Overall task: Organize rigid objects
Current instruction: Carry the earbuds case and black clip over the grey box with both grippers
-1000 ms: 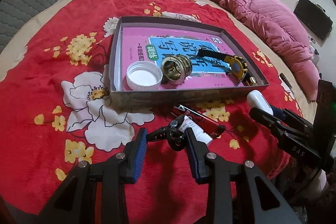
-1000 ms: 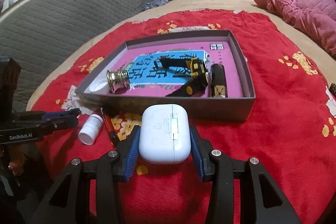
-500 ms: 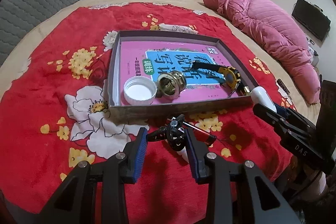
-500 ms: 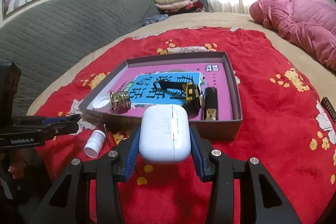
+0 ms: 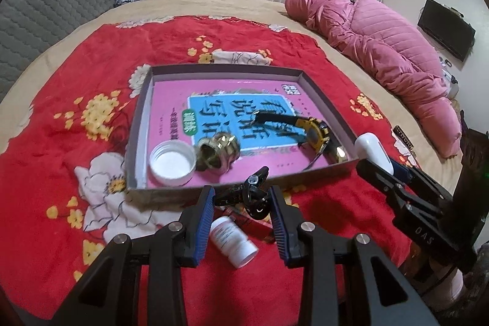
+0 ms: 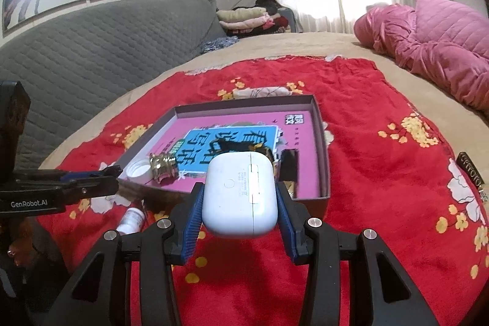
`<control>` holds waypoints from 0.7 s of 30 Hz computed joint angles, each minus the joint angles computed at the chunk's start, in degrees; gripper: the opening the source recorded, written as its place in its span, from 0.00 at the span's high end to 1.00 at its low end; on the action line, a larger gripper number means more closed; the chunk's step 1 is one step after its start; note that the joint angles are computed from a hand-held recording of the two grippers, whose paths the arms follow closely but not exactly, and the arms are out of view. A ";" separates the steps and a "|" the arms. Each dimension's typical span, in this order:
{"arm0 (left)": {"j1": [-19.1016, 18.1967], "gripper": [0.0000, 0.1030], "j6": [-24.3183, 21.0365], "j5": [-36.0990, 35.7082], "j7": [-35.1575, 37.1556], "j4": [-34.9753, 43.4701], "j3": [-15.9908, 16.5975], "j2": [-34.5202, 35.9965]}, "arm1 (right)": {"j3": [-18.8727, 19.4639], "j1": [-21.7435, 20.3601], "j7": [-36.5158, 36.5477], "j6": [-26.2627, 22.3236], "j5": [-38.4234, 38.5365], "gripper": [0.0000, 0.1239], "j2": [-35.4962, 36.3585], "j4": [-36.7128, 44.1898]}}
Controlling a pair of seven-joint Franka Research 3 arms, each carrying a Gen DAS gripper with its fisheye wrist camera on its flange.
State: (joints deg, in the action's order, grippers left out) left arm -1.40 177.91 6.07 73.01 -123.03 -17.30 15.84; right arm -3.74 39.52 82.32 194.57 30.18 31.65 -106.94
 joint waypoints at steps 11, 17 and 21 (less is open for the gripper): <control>-2.77 0.65 -1.52 2.04 -2.46 5.34 1.75 3.43 | -3.57 2.52 -0.57 0.61 3.18 0.63 1.00 0.94; -4.11 0.65 -2.14 3.39 -3.71 7.29 2.72 4.77 | -4.80 3.53 -1.59 0.89 4.21 0.63 1.53 1.52; -5.04 0.65 -2.32 4.26 -4.97 8.06 3.58 5.20 | -4.80 3.58 -2.43 1.61 4.96 0.63 1.81 1.82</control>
State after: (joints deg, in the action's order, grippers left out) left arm -6.44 175.59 10.33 68.04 -114.97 -13.71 21.03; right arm -8.54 43.10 79.88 196.18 35.14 33.46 -105.12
